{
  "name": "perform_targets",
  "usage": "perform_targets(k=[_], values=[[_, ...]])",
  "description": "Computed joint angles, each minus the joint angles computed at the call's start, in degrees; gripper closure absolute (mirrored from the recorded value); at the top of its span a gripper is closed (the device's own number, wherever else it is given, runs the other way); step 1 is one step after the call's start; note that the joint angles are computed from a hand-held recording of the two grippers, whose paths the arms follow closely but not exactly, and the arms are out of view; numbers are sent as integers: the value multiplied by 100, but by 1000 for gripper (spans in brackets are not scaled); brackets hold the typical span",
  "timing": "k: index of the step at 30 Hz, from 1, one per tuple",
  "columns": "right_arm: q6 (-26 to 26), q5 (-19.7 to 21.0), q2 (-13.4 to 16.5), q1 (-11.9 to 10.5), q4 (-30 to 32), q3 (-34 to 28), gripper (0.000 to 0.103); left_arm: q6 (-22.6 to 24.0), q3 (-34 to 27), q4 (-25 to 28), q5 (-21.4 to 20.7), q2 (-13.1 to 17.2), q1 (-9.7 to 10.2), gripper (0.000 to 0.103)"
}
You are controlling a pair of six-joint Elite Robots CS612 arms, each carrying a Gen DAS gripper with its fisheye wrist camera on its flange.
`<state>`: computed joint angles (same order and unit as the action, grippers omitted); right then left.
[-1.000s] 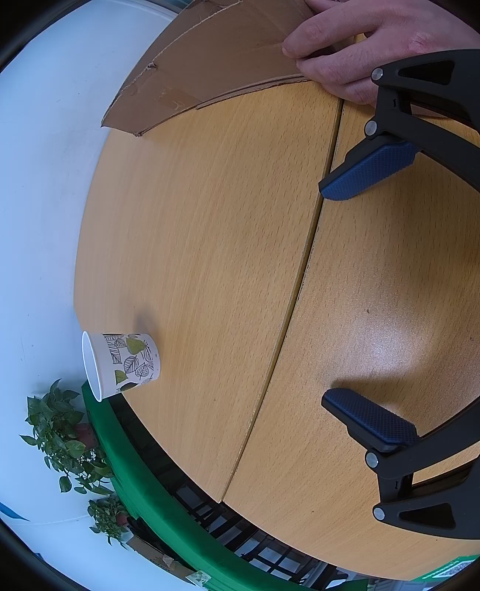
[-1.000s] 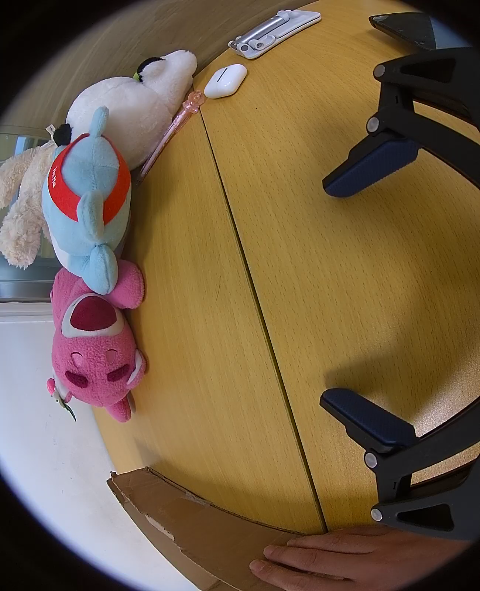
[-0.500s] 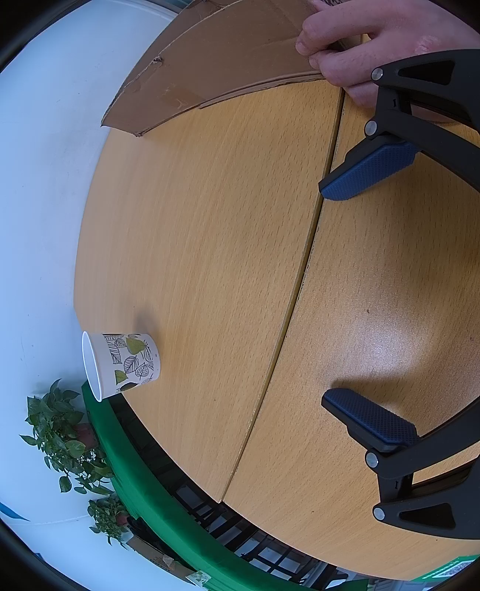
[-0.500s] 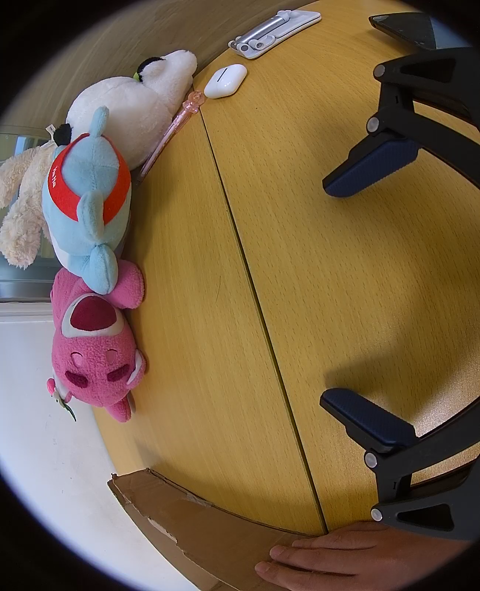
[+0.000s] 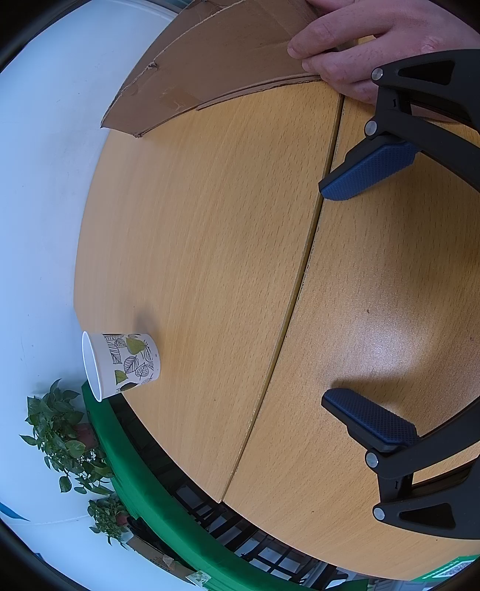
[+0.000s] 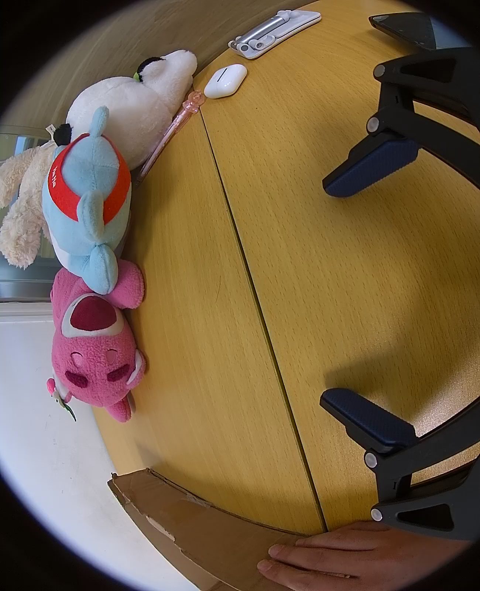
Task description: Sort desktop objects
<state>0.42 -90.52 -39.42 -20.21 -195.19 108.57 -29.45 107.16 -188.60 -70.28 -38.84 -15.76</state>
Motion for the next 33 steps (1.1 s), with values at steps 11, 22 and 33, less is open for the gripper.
perform_targets(k=[11, 22, 33], values=[[-5, 4, 2, -4, -7, 3, 0, -6, 1, -2, 6, 1, -2, 0], [-6, 5, 0, -4, -8, 6, 0, -9, 1, 0, 9, 0, -5, 0], [104, -65, -25, 19, 16, 43, 0, -97, -5, 35, 54, -2, -20, 0]])
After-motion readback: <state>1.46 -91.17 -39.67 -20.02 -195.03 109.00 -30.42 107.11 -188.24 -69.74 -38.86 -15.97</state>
